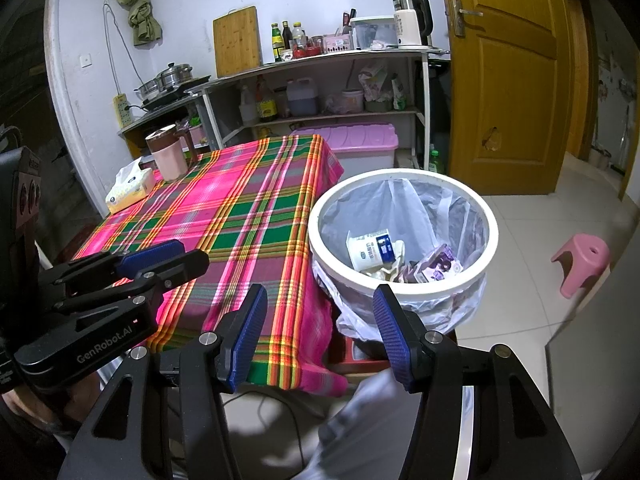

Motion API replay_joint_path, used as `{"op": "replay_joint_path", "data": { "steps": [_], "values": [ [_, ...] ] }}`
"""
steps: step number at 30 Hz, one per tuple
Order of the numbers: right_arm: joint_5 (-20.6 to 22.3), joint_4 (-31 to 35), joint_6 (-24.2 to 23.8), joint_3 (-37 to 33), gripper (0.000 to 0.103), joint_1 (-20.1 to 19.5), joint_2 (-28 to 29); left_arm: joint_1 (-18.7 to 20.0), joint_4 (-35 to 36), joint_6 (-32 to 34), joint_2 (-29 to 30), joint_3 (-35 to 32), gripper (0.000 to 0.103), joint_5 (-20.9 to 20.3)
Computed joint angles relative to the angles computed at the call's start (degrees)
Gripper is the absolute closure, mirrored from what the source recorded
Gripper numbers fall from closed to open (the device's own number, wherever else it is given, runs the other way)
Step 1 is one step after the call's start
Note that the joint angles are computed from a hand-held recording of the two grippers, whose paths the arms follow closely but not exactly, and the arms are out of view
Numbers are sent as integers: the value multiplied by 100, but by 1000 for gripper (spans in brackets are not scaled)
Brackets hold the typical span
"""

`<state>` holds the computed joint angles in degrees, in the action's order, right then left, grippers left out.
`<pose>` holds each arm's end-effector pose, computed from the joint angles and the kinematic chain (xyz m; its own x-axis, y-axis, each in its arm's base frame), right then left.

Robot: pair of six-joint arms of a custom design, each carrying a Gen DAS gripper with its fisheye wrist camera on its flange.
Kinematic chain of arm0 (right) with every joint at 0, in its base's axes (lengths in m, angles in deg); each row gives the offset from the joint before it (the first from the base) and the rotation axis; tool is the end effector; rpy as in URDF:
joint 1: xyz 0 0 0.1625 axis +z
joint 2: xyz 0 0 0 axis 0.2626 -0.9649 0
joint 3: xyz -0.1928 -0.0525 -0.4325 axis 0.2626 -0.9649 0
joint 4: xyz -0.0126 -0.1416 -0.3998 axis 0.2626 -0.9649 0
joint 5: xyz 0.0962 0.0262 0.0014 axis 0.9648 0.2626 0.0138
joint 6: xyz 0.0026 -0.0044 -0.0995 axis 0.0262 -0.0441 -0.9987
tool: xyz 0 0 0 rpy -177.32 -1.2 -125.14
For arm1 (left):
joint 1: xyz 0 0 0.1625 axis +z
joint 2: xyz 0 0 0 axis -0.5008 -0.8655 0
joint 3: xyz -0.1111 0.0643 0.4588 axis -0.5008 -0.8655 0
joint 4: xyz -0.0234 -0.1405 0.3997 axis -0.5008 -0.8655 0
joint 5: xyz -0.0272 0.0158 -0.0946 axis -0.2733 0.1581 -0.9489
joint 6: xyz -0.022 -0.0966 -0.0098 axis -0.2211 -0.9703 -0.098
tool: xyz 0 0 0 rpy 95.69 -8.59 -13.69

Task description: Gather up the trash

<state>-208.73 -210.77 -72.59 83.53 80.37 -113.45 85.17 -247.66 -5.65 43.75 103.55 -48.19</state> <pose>0.1474 -0.6717 0.2397 -0.8071 0.1510 0.5708 -0.3833 0.6013 -0.7011 -0.3150 -0.7549 0.0639 -0.6311 0.5938 -0.4991 0.7717 0.5454 -0.3270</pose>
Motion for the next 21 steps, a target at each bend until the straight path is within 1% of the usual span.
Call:
{"op": "replay_joint_path", "data": {
  "steps": [21],
  "values": [
    [2, 48, 13, -21, 47, -6, -6, 29, -8, -8, 38, 28, 72, 14]
  ]
}}
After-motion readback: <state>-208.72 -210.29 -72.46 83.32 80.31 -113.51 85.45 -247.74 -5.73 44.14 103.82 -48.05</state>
